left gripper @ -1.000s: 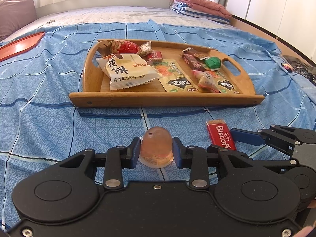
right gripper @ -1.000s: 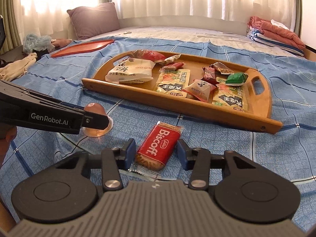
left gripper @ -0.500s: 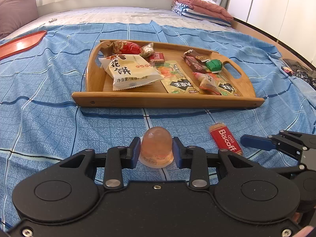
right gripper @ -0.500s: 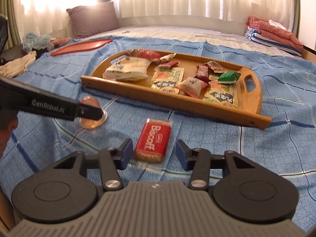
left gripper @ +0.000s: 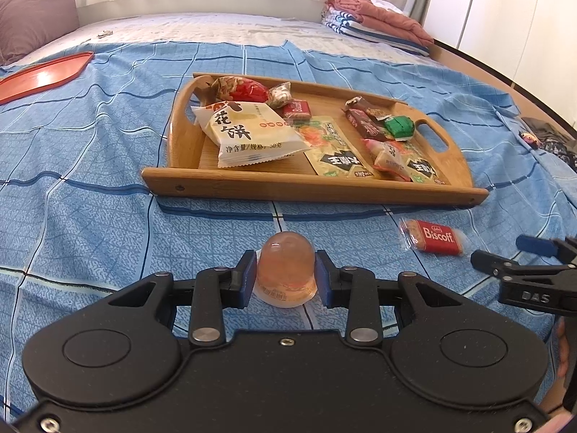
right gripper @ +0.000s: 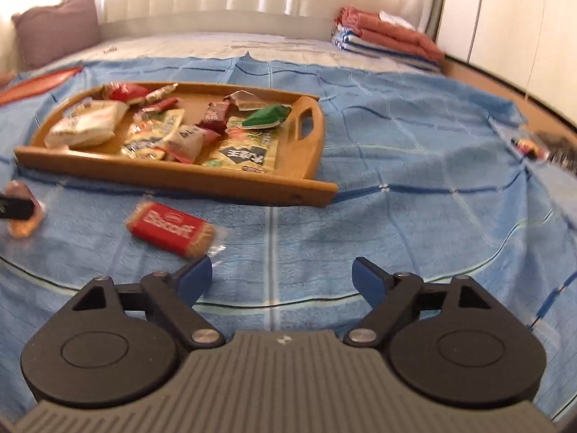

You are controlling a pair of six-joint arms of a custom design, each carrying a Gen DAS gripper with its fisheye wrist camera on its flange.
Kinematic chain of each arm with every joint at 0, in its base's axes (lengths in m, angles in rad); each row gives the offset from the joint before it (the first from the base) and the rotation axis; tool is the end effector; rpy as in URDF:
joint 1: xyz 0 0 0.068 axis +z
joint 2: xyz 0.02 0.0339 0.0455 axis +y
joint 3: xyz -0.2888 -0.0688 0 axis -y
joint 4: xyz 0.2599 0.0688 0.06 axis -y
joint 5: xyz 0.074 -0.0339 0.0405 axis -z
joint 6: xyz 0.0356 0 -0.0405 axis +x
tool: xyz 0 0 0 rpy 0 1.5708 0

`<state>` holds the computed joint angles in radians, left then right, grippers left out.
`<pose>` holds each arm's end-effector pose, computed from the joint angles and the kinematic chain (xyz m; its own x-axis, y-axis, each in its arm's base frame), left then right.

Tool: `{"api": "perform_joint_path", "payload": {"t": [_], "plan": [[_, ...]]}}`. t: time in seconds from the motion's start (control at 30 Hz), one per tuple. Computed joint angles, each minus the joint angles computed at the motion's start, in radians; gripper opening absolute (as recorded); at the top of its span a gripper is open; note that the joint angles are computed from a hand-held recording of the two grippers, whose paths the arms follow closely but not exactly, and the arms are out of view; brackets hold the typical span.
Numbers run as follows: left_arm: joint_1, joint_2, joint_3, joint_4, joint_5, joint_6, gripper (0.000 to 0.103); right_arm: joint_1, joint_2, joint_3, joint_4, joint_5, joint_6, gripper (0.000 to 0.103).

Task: Organize snacks
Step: 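Carry the jelly cup and Biscoff packet onto the tray and open both grippers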

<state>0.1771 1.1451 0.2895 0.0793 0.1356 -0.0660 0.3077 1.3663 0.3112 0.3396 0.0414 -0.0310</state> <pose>0.1922 0.0295 0.1431 -0.6829 -0.1886 -0.7057 -0.1249 0.9820 -0.1416 0.2143 0.0666 0.1279 -0.6164 -0.2284 -0.7536 -0.2921 0.9551 -0.0505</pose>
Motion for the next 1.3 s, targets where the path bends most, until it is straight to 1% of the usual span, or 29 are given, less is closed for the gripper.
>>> {"api": "perform_joint_path", "payload": {"t": [0.03,0.1,0.13,0.2,0.3,0.43,0.5,0.53,0.57,0.63,0.67,0.7,0.8,0.9,1.0,1.07,1.2,1.27,1.3], "plan": [[0.001,0.002,-0.001,0.006,-0.002,-0.003,0.033,-0.012,-0.016,-0.001,-0.016,-0.046,0.023,0.096],[0.001,0.003,-0.002,0.012,-0.004,-0.009,0.033,-0.012,-0.043,-0.009,-0.026,-0.099,0.075,0.101],[0.004,0.004,-0.001,0.014,-0.001,-0.011,0.033,-0.003,-0.049,-0.012,-0.023,-0.113,0.105,0.101],[0.009,0.002,-0.001,0.014,0.002,-0.013,0.033,0.048,-0.027,-0.003,-0.006,-0.101,0.169,0.102],[0.014,-0.004,0.000,0.016,0.002,-0.011,0.033,0.143,0.046,0.032,0.026,-0.020,0.266,0.102],[0.019,-0.004,-0.002,0.034,-0.007,-0.008,0.033,0.249,0.148,0.095,0.027,0.133,0.366,0.102],[0.020,0.000,-0.002,0.043,-0.009,-0.009,0.033,0.272,0.182,0.110,0.034,0.162,0.374,0.101],[0.020,0.003,-0.002,0.048,-0.010,-0.010,0.033,0.279,0.192,0.106,0.057,0.170,0.371,0.097],[0.021,0.004,-0.002,0.050,-0.009,-0.009,0.033,0.278,0.202,0.100,0.084,0.169,0.367,0.095],[0.017,0.008,-0.004,0.061,-0.013,-0.007,0.033,0.273,0.201,0.087,0.112,0.166,0.365,0.085],[0.017,0.010,-0.004,0.064,-0.012,-0.005,0.033,0.266,0.198,0.083,0.119,0.160,0.361,0.082],[0.013,0.013,-0.003,0.068,-0.015,-0.006,0.033,0.257,0.192,0.080,0.121,0.154,0.359,0.079],[0.005,0.017,-0.001,0.076,-0.015,-0.012,0.033,0.222,0.170,0.069,0.123,0.098,0.351,0.077],[-0.005,0.012,0.002,0.076,-0.015,-0.016,0.033,0.196,0.139,0.047,0.139,0.046,0.328,0.071],[-0.013,0.009,0.010,0.071,-0.017,-0.019,0.033,0.189,0.112,0.035,0.141,0.030,0.304,0.070],[-0.020,0.004,0.016,0.067,-0.022,-0.021,0.033,0.186,0.103,0.032,0.141,0.024,0.287,0.067],[-0.030,-0.008,0.026,0.057,-0.028,-0.021,0.033,0.177,0.090,0.031,0.137,0.015,0.279,0.066],[-0.034,-0.010,0.029,0.053,-0.029,-0.019,0.033,0.172,0.093,0.030,0.137,0.016,0.280,0.070],[-0.038,-0.009,0.029,0.052,-0.033,-0.020,0.033,0.171,0.100,0.031,0.135,0.021,0.280,0.074]]}}
